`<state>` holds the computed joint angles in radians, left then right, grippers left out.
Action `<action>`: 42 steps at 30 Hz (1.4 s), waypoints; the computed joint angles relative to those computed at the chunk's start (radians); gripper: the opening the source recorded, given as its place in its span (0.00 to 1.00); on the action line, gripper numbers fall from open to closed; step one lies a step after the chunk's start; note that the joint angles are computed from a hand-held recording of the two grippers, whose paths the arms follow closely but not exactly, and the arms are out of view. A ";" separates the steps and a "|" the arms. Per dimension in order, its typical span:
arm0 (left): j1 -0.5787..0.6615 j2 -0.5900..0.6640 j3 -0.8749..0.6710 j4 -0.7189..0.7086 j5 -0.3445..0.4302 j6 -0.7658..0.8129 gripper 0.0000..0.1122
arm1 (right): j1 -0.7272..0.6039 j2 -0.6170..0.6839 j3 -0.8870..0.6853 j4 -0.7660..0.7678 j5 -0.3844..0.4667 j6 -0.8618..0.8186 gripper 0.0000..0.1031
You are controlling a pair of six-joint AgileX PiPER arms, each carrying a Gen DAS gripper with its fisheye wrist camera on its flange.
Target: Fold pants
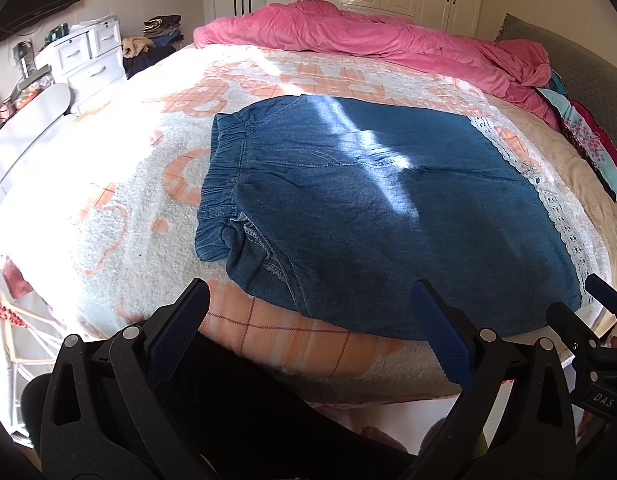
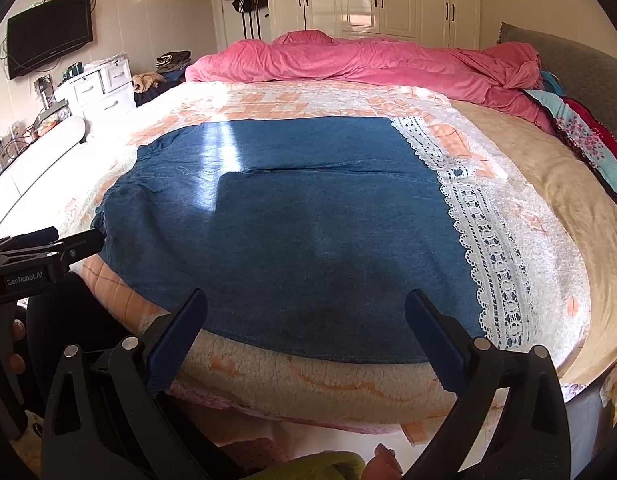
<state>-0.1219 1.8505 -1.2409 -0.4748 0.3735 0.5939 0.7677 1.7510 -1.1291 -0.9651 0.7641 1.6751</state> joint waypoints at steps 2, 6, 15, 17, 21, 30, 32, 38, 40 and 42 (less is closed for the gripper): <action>-0.001 0.004 -0.003 0.002 0.000 -0.003 0.84 | -0.006 0.005 -0.011 0.010 -0.001 -0.016 0.96; -0.002 0.021 -0.019 0.001 0.004 -0.003 0.84 | -0.020 0.015 -0.030 0.015 -0.010 -0.040 0.96; -0.003 0.086 -0.104 0.050 0.037 -0.054 0.84 | -0.070 0.057 -0.093 0.032 -0.017 -0.110 0.96; -0.004 0.099 -0.126 0.081 0.040 -0.087 0.84 | -0.092 0.071 -0.114 0.047 -0.034 -0.154 0.96; 0.004 0.142 -0.191 0.089 0.073 -0.109 0.84 | -0.124 0.111 -0.176 0.080 -0.038 -0.245 0.96; 0.040 0.274 -0.428 0.137 0.175 -0.184 0.84 | -0.240 0.236 -0.400 0.333 -0.118 -0.607 0.96; 0.046 0.313 -0.503 0.158 0.210 -0.208 0.84 | -0.252 0.272 -0.475 0.340 -0.102 -0.668 0.96; 0.066 0.462 -0.797 0.203 0.356 -0.269 0.84 | -0.321 0.389 -0.721 0.530 -0.063 -0.922 0.96; 0.075 0.518 -0.908 0.204 0.415 -0.288 0.84 | -0.338 0.441 -0.820 0.571 -0.035 -0.986 0.96; 0.081 0.595 -1.063 0.224 0.493 -0.316 0.84 | -0.356 0.497 -0.925 0.625 -0.001 -1.059 0.96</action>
<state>-0.0407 2.4454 -2.3037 -0.2504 0.8661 0.2779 0.4115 2.2476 -2.0539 -0.3402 0.7630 0.6160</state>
